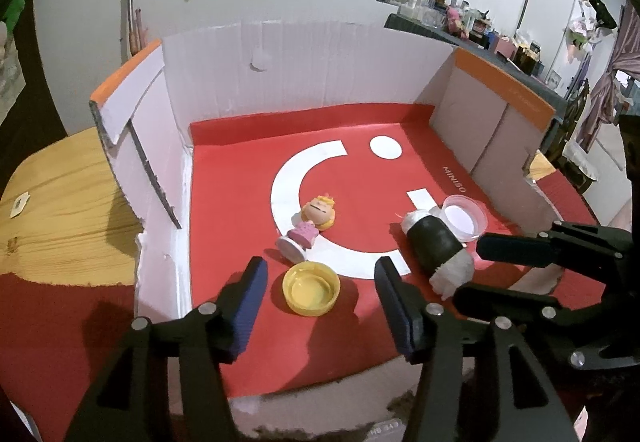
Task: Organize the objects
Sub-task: 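Open the right tool releasing the paper ball, then withdraw both tools from the box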
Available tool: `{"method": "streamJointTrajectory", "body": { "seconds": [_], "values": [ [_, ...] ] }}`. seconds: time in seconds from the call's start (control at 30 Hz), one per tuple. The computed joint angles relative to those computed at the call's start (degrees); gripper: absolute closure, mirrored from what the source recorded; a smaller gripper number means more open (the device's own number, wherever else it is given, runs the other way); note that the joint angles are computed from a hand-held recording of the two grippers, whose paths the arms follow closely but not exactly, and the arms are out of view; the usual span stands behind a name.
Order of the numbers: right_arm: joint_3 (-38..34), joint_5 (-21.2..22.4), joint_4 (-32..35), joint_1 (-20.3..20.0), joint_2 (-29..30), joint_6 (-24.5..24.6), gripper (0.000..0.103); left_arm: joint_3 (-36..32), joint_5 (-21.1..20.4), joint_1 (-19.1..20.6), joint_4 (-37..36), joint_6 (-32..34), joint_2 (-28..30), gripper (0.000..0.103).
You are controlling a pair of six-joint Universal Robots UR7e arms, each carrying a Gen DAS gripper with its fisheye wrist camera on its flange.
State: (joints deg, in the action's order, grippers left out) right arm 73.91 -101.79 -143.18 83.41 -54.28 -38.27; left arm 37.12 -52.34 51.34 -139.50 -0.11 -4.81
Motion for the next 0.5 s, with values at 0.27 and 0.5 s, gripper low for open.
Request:
{"method": "streamJointTrajectory", "body": {
  "seconds": [0.27, 0.5],
  "values": [
    [2.7, 1.6, -1.6, -0.1, -2.1, -0.5, 0.046, 5.5, 0.2, -0.8, -5.4, 0.6, -2.7, 0.034],
    [5.5, 2.9, -3.3, -0.2, -4.0, -0.8, 0.043, 8.9, 1.2, -1.5, -9.6, 1.9, -4.0, 0.027]
  ]
}}
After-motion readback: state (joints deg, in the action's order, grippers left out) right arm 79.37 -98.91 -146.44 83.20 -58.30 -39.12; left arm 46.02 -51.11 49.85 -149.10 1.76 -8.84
